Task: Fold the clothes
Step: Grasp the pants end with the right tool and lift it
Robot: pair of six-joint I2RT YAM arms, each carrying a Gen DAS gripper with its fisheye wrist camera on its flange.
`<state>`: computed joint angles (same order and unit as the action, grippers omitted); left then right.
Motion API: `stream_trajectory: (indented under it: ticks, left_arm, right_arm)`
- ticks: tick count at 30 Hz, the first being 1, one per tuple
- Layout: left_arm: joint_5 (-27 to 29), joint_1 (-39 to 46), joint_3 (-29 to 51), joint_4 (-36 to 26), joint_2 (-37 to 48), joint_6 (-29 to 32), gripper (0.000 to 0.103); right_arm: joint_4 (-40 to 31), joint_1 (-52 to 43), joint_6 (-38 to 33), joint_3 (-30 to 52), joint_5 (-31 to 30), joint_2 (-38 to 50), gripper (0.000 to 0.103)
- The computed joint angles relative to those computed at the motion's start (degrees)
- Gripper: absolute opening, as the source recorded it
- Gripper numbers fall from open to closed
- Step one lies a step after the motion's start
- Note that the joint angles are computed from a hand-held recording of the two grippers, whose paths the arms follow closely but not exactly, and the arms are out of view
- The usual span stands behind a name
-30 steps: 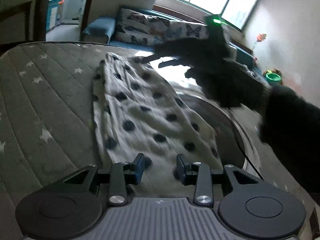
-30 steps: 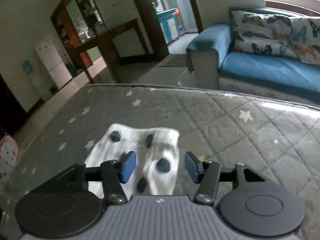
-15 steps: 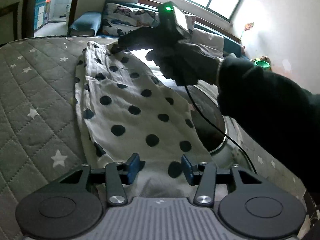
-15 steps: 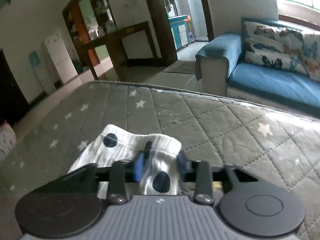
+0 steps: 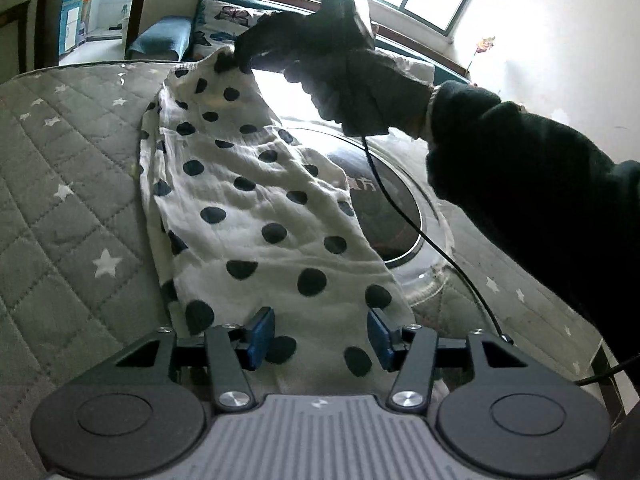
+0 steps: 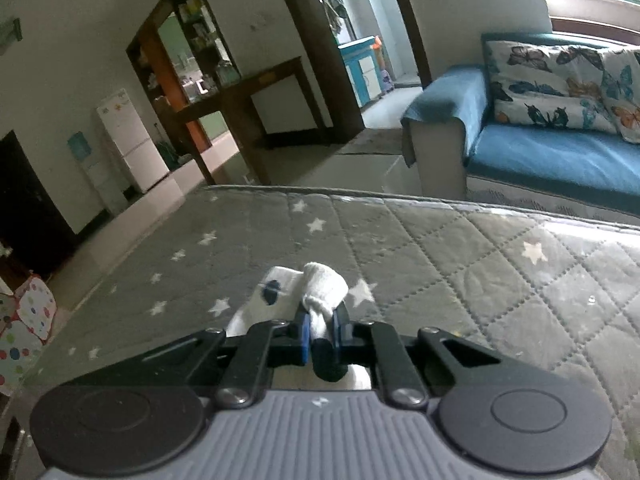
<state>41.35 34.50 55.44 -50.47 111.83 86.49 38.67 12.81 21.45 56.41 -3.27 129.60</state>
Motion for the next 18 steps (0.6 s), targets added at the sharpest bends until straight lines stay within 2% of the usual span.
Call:
stream_trajectory:
  ticks: [11, 18]
  left_arm:
    - [-2.97, 0.29, 0.44, 0.52, 0.47, -4.68, 0.055]
    - [-3.21, 4.32, 0.48, -2.53, -1.34, 0.24, 0.059]
  right_arm:
    - [6.48, 3.63, 1.72, -13.68, 1.65, -10.38, 0.009]
    - [9.26, 10.66, 2.05, -27.06, 5.89, -23.28, 0.009]
